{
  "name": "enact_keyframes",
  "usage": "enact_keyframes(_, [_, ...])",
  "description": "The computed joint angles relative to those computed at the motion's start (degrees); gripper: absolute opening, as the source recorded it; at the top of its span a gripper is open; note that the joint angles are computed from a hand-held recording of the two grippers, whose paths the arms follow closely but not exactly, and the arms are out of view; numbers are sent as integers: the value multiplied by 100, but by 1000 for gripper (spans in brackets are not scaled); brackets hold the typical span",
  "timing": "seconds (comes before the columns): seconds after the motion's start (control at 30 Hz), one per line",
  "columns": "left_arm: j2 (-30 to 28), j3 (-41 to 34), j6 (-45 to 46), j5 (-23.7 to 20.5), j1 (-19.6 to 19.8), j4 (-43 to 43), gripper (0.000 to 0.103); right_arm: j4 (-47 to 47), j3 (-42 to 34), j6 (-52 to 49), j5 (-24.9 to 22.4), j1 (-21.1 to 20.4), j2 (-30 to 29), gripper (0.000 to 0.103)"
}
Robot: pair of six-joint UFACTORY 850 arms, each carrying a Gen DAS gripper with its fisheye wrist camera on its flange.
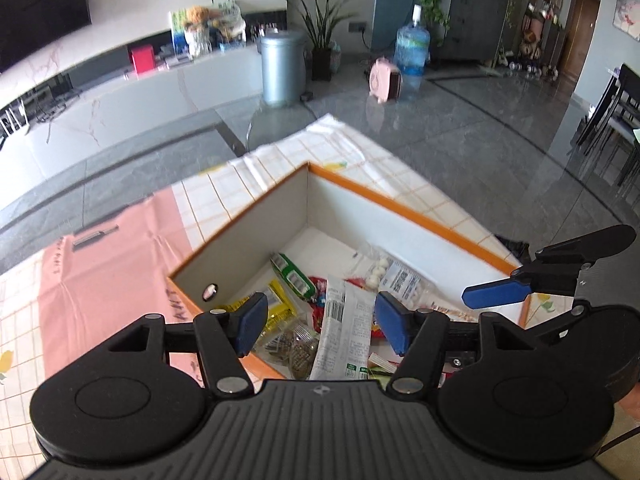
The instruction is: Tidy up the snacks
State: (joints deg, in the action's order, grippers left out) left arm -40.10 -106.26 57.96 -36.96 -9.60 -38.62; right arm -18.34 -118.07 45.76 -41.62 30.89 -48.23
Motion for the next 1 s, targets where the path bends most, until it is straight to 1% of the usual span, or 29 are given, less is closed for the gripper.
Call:
enact_keyframes(0.1, [383,446,556,224,145,-670,73,-667,248,642,114,202,299,53])
enact_keyframes(0.23, [901,1108,1713,523,327,-1700,73,-1688,603,1730,224,488,649,54])
enact_keyframes(0.27, [1030,1284,2078,561,382,-2061,73,-1969,700,2050,229,561,738,55])
enact_keyframes(0.3, [1149,1448,2414,607,426,-2397,73,-2249,797,2360,241,634,822,60])
enact_keyframes(0.33, [1287,1640,2805,689,462,-2774,73,-2595,900,2728,249,723,911,62])
enact_keyframes(0.37, [1412,1818,3203,765,496,-3165,73,-2926,968,3073,204,810,969,62])
enact_keyframes(0.43, [1670,2192,4032,959,556,-3992,73,-3621,1126,3780,10,992,1076,64])
enact_keyframes(0.5, [1913,2554,4843,1271,559,-4789,73,-4259,1285,4446,-205,1179,1154,64])
enact_keyframes(0.57, [2107,2868,5570,1264,618,-5520,73,-4682,1407,5007,-392,1348,1187,65])
enact_keyframes(0.6, [2172,2983,5780,1258,644,-5737,74,-4814,1470,5251,-444,1411,1200,66])
enact_keyframes(0.63, [2225,3098,6025,1261,675,-5991,79,-4923,1528,5468,-496,1473,1206,66])
enact_keyframes(0.67, [2268,3209,6308,1256,701,-6279,81,-5000,1536,5623,-575,1539,1177,66])
enact_keyframes(0.73, [2349,3436,7070,1291,733,-7007,88,-5106,1497,5844,-849,1691,1059,66])
enact_keyframes(0.77, [2397,3560,7548,1413,713,-7486,88,-5143,1466,5900,-979,1753,992,66])
enact_keyframes(0.83, [2412,3698,8188,1653,682,-8101,88,-5197,1374,5980,-1249,1870,842,66])
enact_keyframes(0.87, [2396,3725,8304,1739,673,-8218,89,-5229,1335,6055,-1381,1931,764,66])
enact_keyframes(0.93, [2319,3725,8250,1931,659,-8199,89,-5306,1273,6231,-1534,2020,638,66])
enact_keyframes(0.97, [2280,3716,8103,2027,641,-8131,89,-5350,1242,6302,-1592,2048,578,66])
enact_keyframes(1.0, [2230,3693,7763,2103,633,-7864,89,-5328,1183,6317,-1649,2071,512,66])
